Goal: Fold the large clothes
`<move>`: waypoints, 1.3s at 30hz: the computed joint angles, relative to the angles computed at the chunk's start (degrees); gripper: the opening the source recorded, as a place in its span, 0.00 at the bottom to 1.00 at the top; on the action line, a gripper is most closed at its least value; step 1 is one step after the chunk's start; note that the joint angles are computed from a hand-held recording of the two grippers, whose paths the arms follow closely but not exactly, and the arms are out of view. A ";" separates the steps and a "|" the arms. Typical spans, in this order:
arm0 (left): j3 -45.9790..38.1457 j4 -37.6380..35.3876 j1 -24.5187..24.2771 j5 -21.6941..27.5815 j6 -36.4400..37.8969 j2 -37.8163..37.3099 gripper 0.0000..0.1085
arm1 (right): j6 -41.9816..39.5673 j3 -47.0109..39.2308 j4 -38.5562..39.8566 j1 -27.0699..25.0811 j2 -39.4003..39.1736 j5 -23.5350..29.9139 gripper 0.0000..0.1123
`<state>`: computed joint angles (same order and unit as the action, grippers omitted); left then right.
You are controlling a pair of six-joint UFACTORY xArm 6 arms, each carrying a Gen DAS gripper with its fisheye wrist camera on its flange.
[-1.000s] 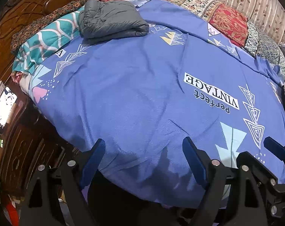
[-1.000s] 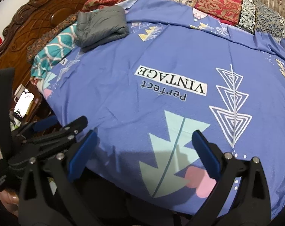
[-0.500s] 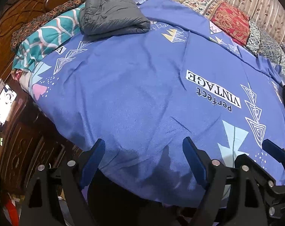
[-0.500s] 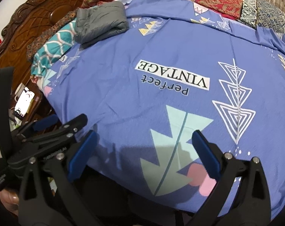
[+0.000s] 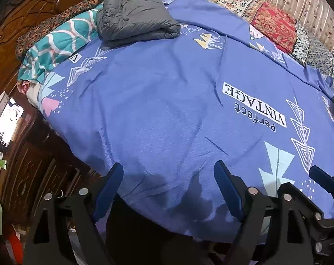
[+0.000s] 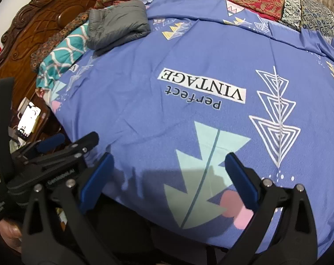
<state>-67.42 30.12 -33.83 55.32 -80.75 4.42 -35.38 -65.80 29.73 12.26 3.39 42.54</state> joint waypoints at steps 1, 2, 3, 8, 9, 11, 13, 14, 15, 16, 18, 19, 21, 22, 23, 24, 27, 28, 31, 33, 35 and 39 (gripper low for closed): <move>-0.12 -0.15 0.06 0.36 0.18 0.01 0.92 | 0.00 0.00 0.00 0.00 0.00 0.00 0.86; -0.19 -0.37 0.15 0.74 0.38 -0.05 0.92 | -0.08 0.02 0.04 0.00 -0.03 -0.02 0.86; -0.24 -0.61 0.28 1.16 0.57 -0.11 0.92 | -0.14 0.03 0.07 0.01 -0.05 -0.02 0.86; -0.15 -1.48 1.03 3.09 1.12 -0.71 0.92 | -0.49 -0.10 0.09 0.02 0.00 0.04 0.86; 0.12 -1.19 1.09 3.32 0.76 -1.00 0.92 | -0.51 -0.10 0.09 0.01 -0.04 0.09 0.86; 0.57 -1.08 1.31 3.48 0.56 -1.43 0.92 | -0.36 -0.08 0.07 0.06 -0.06 0.08 0.86; 0.82 -1.14 1.54 4.03 0.73 -1.73 0.92 | -0.24 -0.03 -0.02 0.13 -0.09 -0.02 0.86; 0.84 -1.06 1.58 4.47 0.86 -1.79 0.92 | -0.32 -0.05 0.01 0.11 -0.09 -0.01 0.86; 0.75 -0.91 1.57 4.93 0.97 -1.78 0.92 | -0.41 0.00 0.02 0.15 -0.15 -0.09 0.86; 0.74 -0.45 1.50 5.57 1.08 -1.87 0.92 | -0.56 0.10 0.10 0.20 -0.27 -0.11 0.86; 0.70 0.72 1.15 6.61 0.76 -2.03 0.92 | -0.95 -0.02 0.18 0.19 -0.37 0.11 0.86; 0.81 1.26 1.02 6.91 0.42 -2.23 0.92 | -1.10 0.05 0.24 0.24 -0.46 0.08 0.86; 1.28 2.17 1.04 6.98 -0.38 -2.91 0.92 | -1.44 0.12 0.44 0.16 -0.56 0.17 0.86; 1.47 2.58 1.02 7.02 -0.75 -3.20 0.92 | -1.48 0.11 0.50 0.12 -0.55 0.19 0.86; 1.44 2.97 1.00 7.37 -0.94 -3.37 0.92 | -1.42 0.10 0.51 0.10 -0.53 0.26 0.86; 1.21 3.22 0.96 7.78 -0.99 -3.35 0.92 | -1.37 0.05 0.52 0.06 -0.50 0.37 0.86; 0.92 4.07 0.77 8.53 -1.35 -3.51 0.92 | -1.36 -0.12 0.66 -0.15 -0.43 0.67 0.86; 1.05 4.10 0.86 8.48 -1.36 -3.65 0.92 | -1.48 -0.21 0.75 -0.22 -0.39 0.71 0.86; 1.15 3.95 0.92 8.39 -1.22 -3.77 0.92 | -1.66 -0.17 0.89 -0.25 -0.43 0.75 0.86; 1.10 3.82 0.86 8.38 -1.05 -3.69 0.92 | -1.49 -0.20 0.82 -0.26 -0.44 0.88 0.86; 1.17 3.66 0.89 8.20 -0.99 -3.73 0.92 | -1.40 -0.10 0.81 -0.20 -0.53 0.82 0.86; 1.14 3.47 0.89 8.10 -1.06 -3.69 0.92 | -1.50 -0.10 0.83 -0.21 -0.52 0.83 0.86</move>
<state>-66.28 33.59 -32.94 63.42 -81.81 0.73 -36.88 -65.90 30.56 12.05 2.87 43.38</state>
